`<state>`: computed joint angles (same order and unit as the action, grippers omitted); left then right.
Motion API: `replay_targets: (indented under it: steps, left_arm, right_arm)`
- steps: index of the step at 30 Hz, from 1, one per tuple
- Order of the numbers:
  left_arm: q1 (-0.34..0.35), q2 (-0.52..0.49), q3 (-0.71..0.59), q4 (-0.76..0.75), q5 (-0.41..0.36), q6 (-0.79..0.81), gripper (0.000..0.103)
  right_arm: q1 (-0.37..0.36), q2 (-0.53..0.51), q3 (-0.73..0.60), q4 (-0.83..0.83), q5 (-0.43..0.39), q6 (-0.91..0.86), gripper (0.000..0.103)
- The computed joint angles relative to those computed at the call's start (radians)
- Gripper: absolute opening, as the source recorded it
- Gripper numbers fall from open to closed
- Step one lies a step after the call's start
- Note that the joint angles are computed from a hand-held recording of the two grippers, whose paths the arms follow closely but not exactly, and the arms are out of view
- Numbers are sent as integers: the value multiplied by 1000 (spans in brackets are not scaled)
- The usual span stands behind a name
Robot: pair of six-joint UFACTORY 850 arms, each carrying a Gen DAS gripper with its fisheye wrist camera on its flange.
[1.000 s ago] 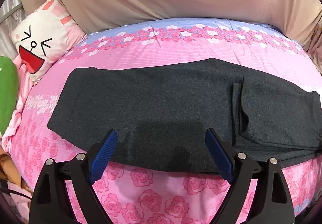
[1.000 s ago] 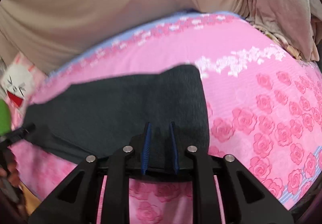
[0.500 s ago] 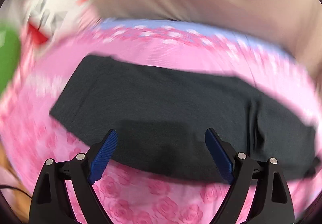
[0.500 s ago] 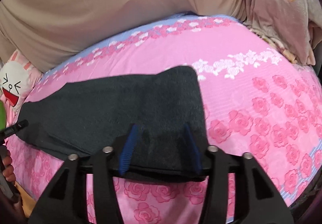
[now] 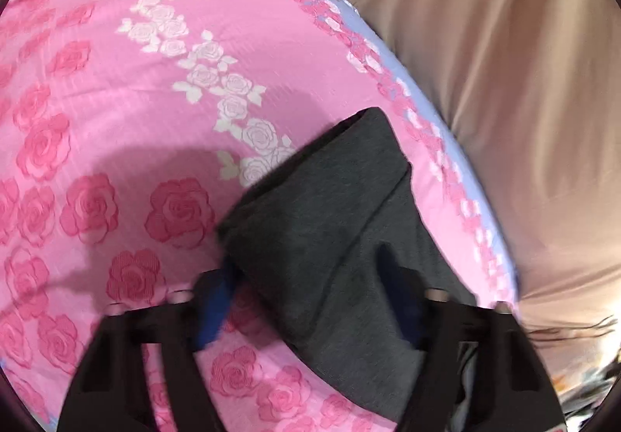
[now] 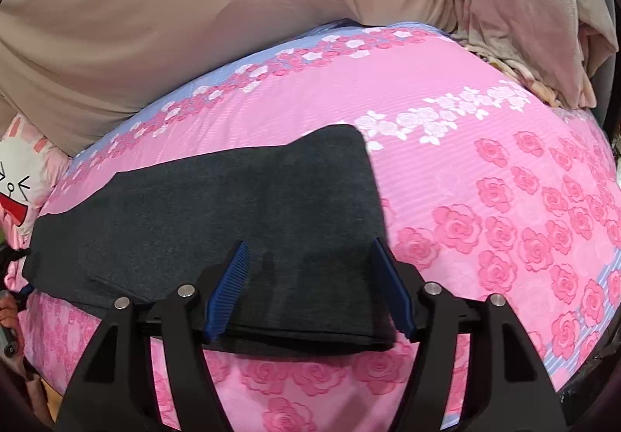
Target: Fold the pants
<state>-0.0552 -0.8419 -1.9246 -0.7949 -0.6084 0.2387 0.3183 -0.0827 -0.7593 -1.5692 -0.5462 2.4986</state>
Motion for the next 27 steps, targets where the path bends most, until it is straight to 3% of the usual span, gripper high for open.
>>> replay_targets:
  steps: [1, 3, 6, 13, 18, 21, 24, 25, 26, 27]
  left_arm:
    - [-10, 8, 2, 33, 21, 5, 14]
    - [-21, 28, 1, 21, 29, 47, 13]
    - [-51, 105, 58, -89, 51, 239, 12]
    - [-242, 277, 175, -240, 71, 631, 13]
    - [-381, 265, 196, -69, 33, 569, 16]
    - [-476, 242, 242, 160, 94, 461, 25]
    - [-520, 269, 325, 361, 177, 358, 29]
    - [-521, 288, 354, 359, 195, 374, 43]
    - [-515, 311, 386, 316, 208, 431, 70]
    - [-500, 343, 426, 230, 230, 521, 81]
  right_arm:
    - [0, 0, -1, -4, 2, 1, 68]
    - [-1, -3, -1, -17, 10, 11, 68]
    - [-5, -4, 3, -71, 23, 67, 68]
    - [-8, 23, 37, -185, 16, 172, 69]
    - [-12, 65, 85, -239, 14, 232, 70]
    - [-16, 89, 113, -279, 18, 281, 70]
    - [-19, 103, 124, -316, 37, 306, 70]
    - [-21, 106, 125, -355, 51, 336, 70]
    - [-24, 107, 123, -396, 63, 367, 70]
    - [-28, 105, 117, -456, 79, 412, 70]
